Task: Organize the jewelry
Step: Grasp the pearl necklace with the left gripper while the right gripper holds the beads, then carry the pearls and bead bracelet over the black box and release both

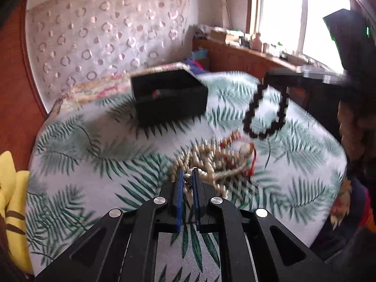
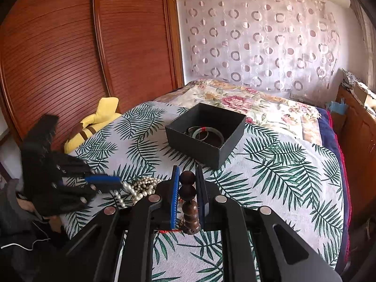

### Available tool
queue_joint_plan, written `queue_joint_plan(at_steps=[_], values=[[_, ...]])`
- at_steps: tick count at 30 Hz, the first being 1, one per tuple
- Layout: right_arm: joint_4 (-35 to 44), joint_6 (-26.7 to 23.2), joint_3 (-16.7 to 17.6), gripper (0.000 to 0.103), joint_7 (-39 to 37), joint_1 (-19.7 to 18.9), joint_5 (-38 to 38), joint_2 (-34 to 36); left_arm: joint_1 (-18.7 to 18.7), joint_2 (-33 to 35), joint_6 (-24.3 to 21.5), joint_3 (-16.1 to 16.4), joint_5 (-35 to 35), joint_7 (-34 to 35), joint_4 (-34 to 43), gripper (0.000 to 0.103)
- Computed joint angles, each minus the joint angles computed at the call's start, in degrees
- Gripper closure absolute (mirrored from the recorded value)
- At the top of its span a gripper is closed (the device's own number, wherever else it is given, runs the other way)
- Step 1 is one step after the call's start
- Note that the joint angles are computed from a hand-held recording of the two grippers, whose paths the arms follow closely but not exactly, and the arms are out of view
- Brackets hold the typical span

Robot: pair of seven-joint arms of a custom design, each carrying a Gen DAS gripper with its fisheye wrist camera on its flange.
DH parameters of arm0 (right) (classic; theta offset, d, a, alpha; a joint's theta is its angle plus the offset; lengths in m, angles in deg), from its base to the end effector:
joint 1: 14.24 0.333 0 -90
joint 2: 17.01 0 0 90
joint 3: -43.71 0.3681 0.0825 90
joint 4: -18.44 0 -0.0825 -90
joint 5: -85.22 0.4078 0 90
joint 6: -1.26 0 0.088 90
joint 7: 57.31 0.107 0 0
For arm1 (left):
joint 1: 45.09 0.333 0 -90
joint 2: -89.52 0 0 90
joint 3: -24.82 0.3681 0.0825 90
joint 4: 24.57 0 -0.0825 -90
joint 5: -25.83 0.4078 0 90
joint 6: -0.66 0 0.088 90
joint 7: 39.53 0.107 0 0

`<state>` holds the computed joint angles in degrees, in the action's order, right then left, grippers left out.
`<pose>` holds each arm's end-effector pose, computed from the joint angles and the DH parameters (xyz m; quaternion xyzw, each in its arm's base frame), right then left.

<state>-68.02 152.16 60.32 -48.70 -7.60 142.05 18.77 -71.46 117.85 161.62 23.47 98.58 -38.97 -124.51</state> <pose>0.7541 0.2460 0.3861 -0.8515 0.2752 -0.0907 0.4371 0.6254 -0.3780 0.3615 -0.6342 0.6559 -0.3022 0.2762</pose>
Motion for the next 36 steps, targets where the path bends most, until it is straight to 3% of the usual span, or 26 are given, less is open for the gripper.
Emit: queue_joint_plan(at_steps=[3, 14, 21, 36], values=[[-0.45, 0.27, 0.4, 0.088, -0.87, -0.29, 0.66, -0.38, -0.8, -1.79, 0.22, 1.31, 4.46, -4.84, -0.26, 0.096], [-0.52, 0.13, 0.54, 0.088, -3.06, -0.33, 3.18, -1.82, 1.69, -4.17, -2.29, -1.2, 13.49, -11.18, 2.68, 0.097], [0.79, -0.2, 0.24, 0.088, -3.28, 0.01, 4.04, -1.94, 2.46, -3.52, -3.08, -2.11, 15.51, -10.89, 6.64, 0.097], [9.79, 0.55, 0.05, 0.088, 0.09, 2.03, 0.51, 1.66, 2.38, -2.02, -3.23, -0.5, 13.75, -5.2, 15.39, 0.097]])
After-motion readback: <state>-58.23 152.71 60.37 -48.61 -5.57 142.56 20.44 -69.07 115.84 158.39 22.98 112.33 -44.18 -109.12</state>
